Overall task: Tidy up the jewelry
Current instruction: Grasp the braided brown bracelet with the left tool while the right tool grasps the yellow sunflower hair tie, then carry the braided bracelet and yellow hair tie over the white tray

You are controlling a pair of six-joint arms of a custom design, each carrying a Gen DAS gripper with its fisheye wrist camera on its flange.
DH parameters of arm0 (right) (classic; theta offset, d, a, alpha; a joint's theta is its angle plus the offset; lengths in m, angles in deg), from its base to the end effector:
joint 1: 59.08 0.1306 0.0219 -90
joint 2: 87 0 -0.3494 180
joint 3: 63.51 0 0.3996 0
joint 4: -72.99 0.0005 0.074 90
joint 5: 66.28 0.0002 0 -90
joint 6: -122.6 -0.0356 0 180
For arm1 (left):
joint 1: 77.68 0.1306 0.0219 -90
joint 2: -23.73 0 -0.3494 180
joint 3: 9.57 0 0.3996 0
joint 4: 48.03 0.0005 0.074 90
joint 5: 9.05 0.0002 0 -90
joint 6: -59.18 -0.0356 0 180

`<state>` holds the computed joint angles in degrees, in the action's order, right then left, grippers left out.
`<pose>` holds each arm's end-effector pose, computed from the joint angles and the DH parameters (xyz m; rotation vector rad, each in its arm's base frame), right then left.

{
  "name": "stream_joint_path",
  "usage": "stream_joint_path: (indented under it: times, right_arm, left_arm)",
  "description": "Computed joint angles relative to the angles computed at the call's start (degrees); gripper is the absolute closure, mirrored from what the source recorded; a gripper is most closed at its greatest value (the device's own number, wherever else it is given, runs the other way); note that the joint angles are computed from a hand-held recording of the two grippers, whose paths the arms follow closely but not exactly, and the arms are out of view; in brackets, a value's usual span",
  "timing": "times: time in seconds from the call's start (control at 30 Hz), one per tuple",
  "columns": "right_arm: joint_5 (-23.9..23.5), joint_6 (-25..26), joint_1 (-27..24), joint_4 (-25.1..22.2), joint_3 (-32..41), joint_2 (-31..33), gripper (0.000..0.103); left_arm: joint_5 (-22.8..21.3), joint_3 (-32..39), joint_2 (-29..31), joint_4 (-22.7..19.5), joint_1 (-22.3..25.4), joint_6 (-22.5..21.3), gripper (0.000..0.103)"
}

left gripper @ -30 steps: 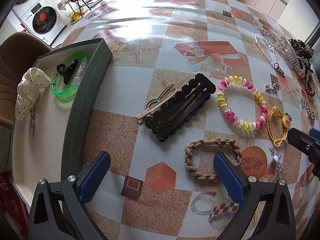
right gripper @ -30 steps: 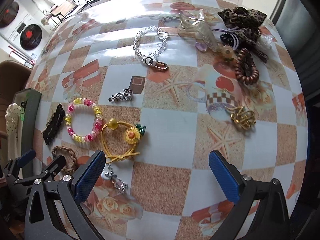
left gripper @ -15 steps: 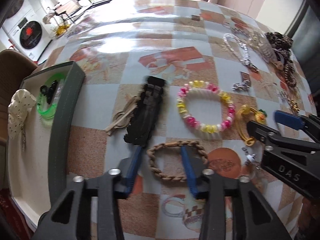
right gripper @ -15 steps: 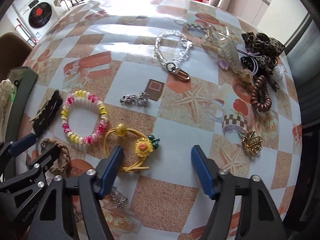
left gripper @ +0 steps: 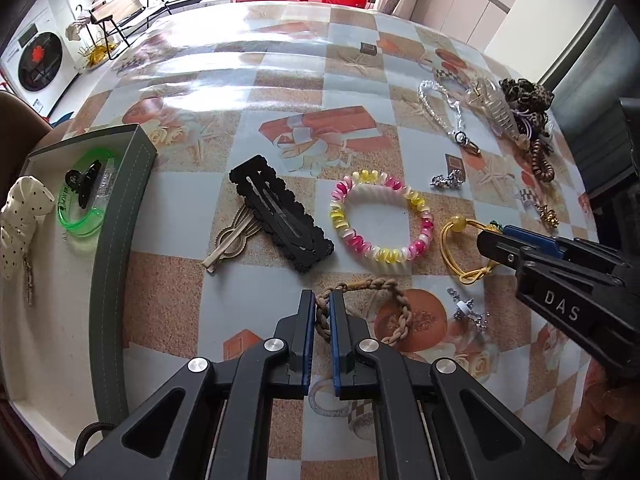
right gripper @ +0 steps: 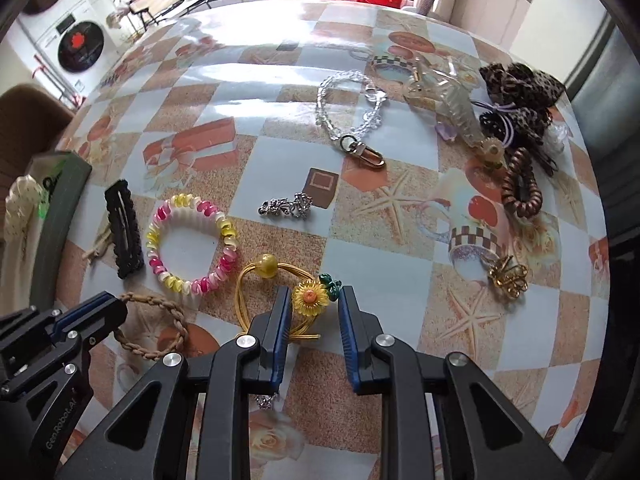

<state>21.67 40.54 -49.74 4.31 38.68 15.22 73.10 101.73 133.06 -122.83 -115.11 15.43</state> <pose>0.5278 0.0876 0.3697 -0.4253 2.7371 0.0559 0.4545 -0.3424 0.3696 -0.2464 2.8139 -0.1401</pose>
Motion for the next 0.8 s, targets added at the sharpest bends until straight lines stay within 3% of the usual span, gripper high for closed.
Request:
stream_joint_path:
  times: [0.43, 0.8]
  right_arm:
    - [-3.6, -3.2, -1.6, -3.5, 0.2, -3.4, 0.078]
    - [-4.0, -5.5, 0.3, -4.8, 1.1, -5.3, 0.078]
  left_arm:
    - [0.5, -4.7, -7.0, 1.3, 0.6, 0.4, 0.093]
    - [-0.8, -7.7, -12.8, 1.7, 1.5, 1.2, 0.093]
